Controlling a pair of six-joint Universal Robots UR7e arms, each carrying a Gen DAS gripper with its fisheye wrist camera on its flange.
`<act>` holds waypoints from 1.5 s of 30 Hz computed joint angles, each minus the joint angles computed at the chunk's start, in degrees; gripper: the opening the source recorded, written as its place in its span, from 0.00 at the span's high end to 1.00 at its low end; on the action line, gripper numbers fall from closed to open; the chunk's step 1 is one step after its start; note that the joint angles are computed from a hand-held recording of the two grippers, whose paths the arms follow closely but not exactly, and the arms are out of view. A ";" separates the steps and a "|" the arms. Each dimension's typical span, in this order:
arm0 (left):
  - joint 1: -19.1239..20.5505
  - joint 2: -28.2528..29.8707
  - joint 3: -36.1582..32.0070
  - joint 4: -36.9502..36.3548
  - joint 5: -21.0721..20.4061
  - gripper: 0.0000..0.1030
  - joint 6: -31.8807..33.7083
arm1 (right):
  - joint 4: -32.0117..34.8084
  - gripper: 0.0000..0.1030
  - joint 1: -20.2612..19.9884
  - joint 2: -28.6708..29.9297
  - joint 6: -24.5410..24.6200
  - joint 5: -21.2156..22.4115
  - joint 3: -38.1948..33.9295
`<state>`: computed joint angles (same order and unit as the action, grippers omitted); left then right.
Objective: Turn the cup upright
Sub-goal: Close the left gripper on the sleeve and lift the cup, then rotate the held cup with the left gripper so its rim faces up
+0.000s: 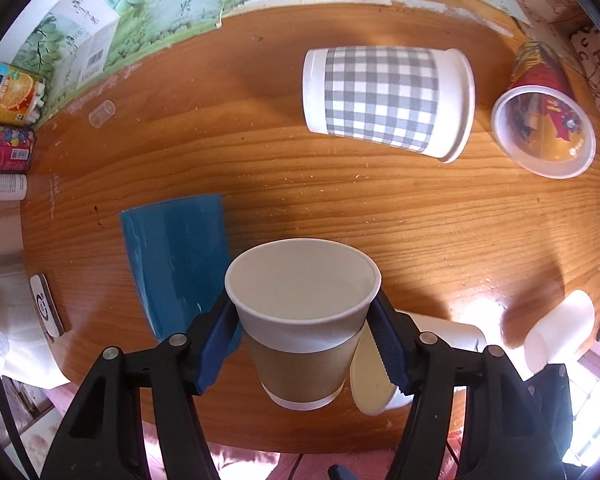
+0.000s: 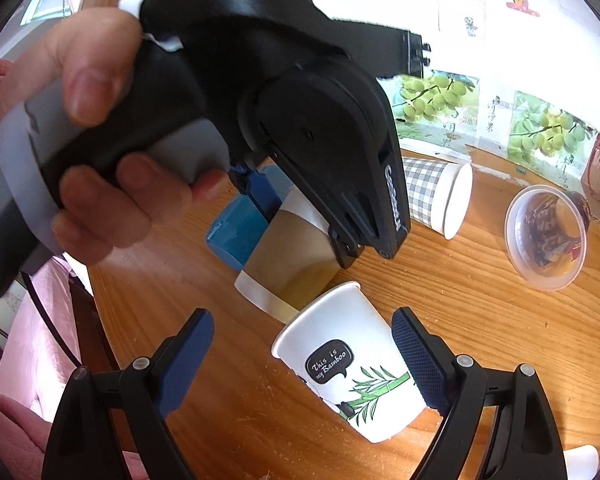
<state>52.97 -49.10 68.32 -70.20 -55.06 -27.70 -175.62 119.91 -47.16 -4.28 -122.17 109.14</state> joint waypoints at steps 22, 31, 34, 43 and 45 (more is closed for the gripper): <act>-5.45 -16.09 12.83 -2.20 -0.01 0.34 6.97 | -4.42 0.12 8.54 1.66 15.71 -15.58 3.55; -6.33 -21.32 19.65 -3.34 -3.08 0.34 9.62 | 3.66 0.12 13.96 1.08 35.33 -25.83 6.46; -6.40 -22.51 21.64 -4.24 -5.42 0.34 11.26 | 9.08 0.12 15.33 -0.06 42.64 -27.86 7.28; -5.63 -23.19 25.23 -6.12 -13.06 0.34 13.78 | 23.85 0.12 17.69 -3.55 56.36 -29.79 8.44; -5.73 -23.13 26.06 -7.20 -14.60 0.34 14.60 | 26.53 0.12 17.98 -4.27 58.22 -29.44 8.48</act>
